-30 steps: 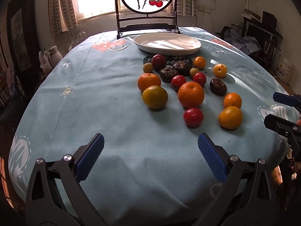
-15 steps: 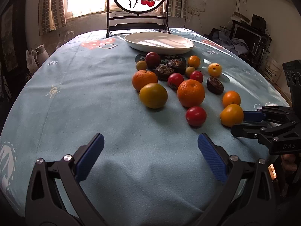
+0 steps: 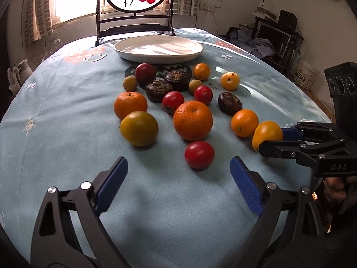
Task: Organize fruits
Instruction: 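Grasp an orange with the right gripper while the left gripper grasps a red tomato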
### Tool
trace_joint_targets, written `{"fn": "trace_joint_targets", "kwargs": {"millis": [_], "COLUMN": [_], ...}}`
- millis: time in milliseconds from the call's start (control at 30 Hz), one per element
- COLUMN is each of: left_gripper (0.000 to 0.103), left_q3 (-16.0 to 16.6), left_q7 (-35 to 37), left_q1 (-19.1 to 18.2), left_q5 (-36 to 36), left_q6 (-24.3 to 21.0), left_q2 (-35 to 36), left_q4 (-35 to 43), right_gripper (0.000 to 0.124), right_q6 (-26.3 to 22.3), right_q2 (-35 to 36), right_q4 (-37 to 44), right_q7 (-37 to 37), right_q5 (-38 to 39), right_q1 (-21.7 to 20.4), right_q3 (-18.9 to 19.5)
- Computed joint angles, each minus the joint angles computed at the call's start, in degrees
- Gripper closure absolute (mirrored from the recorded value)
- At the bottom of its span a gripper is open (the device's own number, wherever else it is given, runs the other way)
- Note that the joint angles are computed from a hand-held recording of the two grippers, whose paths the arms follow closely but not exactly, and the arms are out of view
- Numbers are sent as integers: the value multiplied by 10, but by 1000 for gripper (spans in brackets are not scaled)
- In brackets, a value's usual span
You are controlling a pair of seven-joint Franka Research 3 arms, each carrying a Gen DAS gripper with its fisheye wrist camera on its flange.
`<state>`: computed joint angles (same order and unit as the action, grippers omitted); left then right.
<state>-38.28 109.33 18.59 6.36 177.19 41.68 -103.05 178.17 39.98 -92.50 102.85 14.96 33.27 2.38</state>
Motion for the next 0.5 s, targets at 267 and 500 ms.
{"fn": "trace_joint_targets", "kwargs": {"millis": [267, 500], "left_gripper": [40, 57], "left_q3": [34, 99], "left_q7": [7, 5], "left_q1": [-55, -115], "left_q5": [-36, -46], "left_q6": [-73, -69], "left_q2": [15, -4], "left_q4": [61, 63], "right_gripper": [83, 83], "right_q6": [20, 32], "right_q2": [-6, -6], "right_q4": [-25, -32], "right_q7": [-15, -47], "right_q5": [18, 35], "right_q1": [-32, -61], "right_q3": [32, 65]}}
